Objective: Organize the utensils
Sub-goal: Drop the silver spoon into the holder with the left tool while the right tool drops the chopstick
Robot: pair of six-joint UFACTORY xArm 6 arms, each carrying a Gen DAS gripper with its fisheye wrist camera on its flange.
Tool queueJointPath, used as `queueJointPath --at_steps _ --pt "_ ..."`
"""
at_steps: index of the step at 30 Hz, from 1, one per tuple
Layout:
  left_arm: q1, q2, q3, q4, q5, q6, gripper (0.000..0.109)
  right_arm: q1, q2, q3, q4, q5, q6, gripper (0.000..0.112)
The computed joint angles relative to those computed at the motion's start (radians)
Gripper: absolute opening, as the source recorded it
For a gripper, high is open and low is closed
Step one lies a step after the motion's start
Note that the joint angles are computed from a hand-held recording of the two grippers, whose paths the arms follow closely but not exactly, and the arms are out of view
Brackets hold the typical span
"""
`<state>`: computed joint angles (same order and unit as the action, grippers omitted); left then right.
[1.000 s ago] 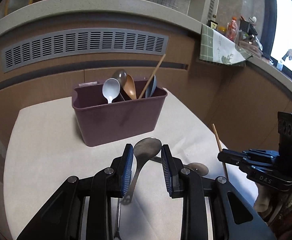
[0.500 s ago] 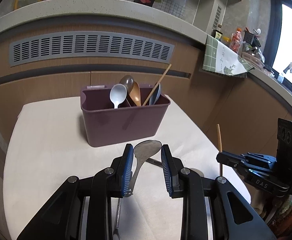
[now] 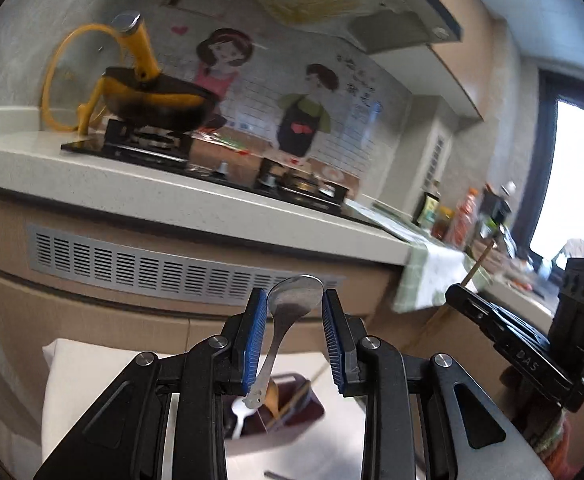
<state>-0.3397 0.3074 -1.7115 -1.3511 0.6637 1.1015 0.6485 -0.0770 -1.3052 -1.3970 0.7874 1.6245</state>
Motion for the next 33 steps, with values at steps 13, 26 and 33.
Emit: queueJointPath --at_steps 13,26,33 --pt "0.005 0.31 -0.27 0.123 0.057 -0.214 0.029 -0.124 0.3 -0.205 0.241 -0.144 -0.177 0.005" --pt "0.012 0.26 -0.084 0.105 -0.004 -0.139 0.042 -0.167 0.269 0.019 0.359 -0.322 -0.158 0.02" --pt "0.009 0.078 0.259 0.218 -0.082 -0.084 0.042 -0.123 0.077 0.295 0.347 -0.365 -0.076 0.031"
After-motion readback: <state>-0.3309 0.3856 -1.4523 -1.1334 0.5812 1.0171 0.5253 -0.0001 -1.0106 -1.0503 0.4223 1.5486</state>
